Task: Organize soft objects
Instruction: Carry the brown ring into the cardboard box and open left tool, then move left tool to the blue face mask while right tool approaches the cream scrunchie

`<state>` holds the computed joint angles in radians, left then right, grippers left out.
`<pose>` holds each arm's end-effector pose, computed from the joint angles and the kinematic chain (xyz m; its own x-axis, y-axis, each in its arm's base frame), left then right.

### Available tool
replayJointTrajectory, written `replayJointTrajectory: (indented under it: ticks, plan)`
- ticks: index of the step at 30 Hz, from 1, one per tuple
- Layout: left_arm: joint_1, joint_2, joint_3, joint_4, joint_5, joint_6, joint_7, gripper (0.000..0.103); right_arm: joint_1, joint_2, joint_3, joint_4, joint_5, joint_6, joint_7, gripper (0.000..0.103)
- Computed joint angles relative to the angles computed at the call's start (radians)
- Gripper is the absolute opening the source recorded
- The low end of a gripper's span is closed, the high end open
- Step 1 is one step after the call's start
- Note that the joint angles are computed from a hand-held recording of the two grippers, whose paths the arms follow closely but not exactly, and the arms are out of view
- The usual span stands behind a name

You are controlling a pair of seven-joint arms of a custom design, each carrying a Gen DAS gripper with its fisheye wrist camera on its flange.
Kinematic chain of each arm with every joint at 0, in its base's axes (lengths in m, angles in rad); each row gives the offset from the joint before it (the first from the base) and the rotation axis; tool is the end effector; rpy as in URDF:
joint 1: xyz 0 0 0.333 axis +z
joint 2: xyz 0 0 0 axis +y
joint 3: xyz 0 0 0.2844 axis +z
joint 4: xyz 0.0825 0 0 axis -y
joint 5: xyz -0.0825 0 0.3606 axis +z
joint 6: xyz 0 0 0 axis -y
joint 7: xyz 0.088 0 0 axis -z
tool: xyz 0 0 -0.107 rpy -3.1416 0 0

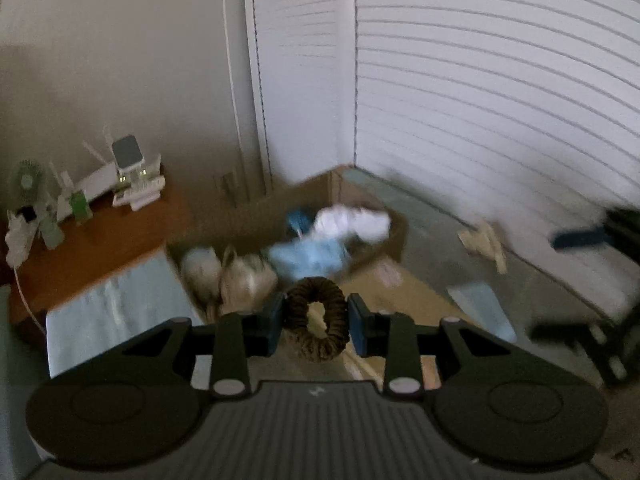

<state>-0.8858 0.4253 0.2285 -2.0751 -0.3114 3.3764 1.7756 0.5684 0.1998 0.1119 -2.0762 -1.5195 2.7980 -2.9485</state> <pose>0.4963 -0.3542 0.3235 -0.5293 -0.8461 -0.0628 -0.5093 0.3761 -0.7741 0.4118 0.3914 0.3435 0.2563 -0.9665 0.0116 -0.6066 -0.1701 -0.7766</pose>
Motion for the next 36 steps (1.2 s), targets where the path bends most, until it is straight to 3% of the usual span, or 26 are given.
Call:
replayJointTrajectory:
  ticks: [3,11,13,14,16,17,18,19,22,25,31,36]
  plan:
    - [-0.024,0.078,0.055,0.123,0.008,-0.057,-0.021,0.032,0.0,-0.022,0.003,-0.025,0.007,-0.015,-0.011,0.103]
    - [0.013,0.273,0.105,0.435,0.1,-0.224,-0.15,0.033,-0.021,-0.055,0.01,-0.07,0.001,-0.022,0.012,0.103]
    - [0.012,0.314,0.126,0.5,0.12,-0.259,-0.193,0.037,-0.026,-0.059,0.012,-0.078,0.004,-0.021,0.011,0.103]
    - [0.022,0.327,0.121,0.524,0.132,-0.269,-0.204,0.041,-0.029,-0.06,0.012,-0.081,0.004,-0.021,0.014,0.103]
    - [0.026,0.352,0.13,0.561,0.153,-0.279,-0.237,0.064,-0.033,-0.059,0.013,-0.084,0.012,-0.02,0.006,0.103]
    - [0.027,0.36,0.134,0.573,0.165,-0.28,-0.253,0.086,-0.033,-0.059,0.013,-0.087,0.013,-0.023,0.004,0.103]
    - [0.016,0.366,0.149,0.571,0.175,-0.264,-0.277,0.094,-0.034,-0.06,0.014,-0.09,0.015,-0.024,0.002,0.103]
    - [0.008,0.365,0.159,0.561,0.184,-0.244,-0.296,0.094,-0.035,-0.059,0.014,-0.091,0.019,-0.022,-0.002,0.103]
    - [0.048,0.336,0.103,0.542,0.22,-0.248,-0.3,0.094,-0.036,-0.057,0.014,-0.096,0.026,-0.019,-0.005,0.103]
    - [0.029,0.313,0.122,0.504,0.265,-0.234,-0.331,0.096,-0.036,-0.06,0.014,-0.103,0.036,-0.022,-0.011,0.103]
    - [0.036,0.236,0.092,0.407,0.355,-0.207,-0.362,0.099,-0.033,-0.066,0.018,-0.111,0.05,-0.029,-0.023,0.103]
    - [0.083,0.166,0.015,0.329,0.427,-0.192,-0.375,0.102,-0.027,-0.073,0.023,-0.123,0.062,-0.04,-0.026,0.103]
